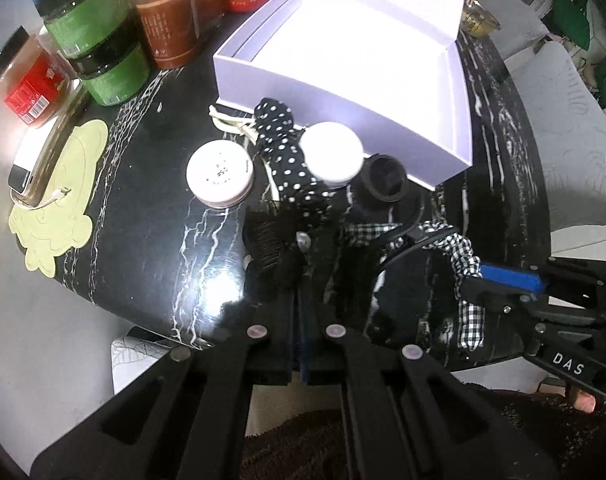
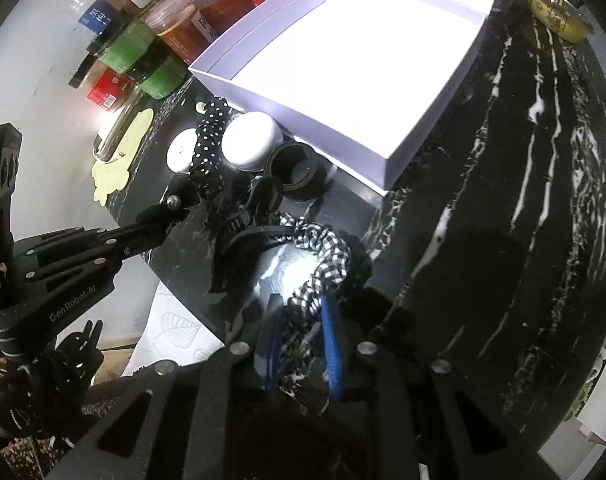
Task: Organize objects
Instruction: 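Grasp the gingham scrunchie with the right tool while the left grasps the black claw clip, then lift the scrunchie and claw clip and carry both toward the white box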
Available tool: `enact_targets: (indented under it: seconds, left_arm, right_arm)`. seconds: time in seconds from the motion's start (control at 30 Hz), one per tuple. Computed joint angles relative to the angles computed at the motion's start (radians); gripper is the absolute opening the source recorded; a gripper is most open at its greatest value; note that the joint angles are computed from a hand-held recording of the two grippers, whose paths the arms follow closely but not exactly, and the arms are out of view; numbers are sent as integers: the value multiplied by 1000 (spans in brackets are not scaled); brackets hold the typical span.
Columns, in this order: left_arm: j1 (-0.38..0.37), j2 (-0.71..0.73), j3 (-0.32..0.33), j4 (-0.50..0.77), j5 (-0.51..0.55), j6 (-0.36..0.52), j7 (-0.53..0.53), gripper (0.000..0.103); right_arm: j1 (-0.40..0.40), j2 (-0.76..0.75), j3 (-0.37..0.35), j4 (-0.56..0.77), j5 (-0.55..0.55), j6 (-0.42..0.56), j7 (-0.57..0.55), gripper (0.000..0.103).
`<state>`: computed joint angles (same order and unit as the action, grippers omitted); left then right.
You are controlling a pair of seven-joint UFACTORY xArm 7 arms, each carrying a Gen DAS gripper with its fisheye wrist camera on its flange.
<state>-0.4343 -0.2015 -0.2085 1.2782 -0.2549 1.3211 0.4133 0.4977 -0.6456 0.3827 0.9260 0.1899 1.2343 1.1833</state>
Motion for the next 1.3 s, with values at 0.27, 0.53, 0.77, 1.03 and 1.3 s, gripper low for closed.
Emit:
enact_targets:
  seconds: [0.27,0.53,0.77,1.03,1.3]
  left_arm:
    - [-5,-18,-1,18,-18,-9,-10,2]
    - [-8,-26,-5,39,-22,-16,-32,2]
    - [-16,-35,-12,48,-12,-24,-47,2]
    - [-26,11,-25,140,21,-9,-62,2]
    - [-43,59,-36,167,16,-6,-73,2]
  right_arm:
    - [-7,-39,12,19,-29,43,9,18]
    - [-24,-83,18,17,-43,61,-1,18]
    - [-38,-124,22,3,-38,68,0,16]
    - [-75,-113,30,60,-83,92,-28,8]
    - [-51,-142,-36,-51,15,35,-68,6]
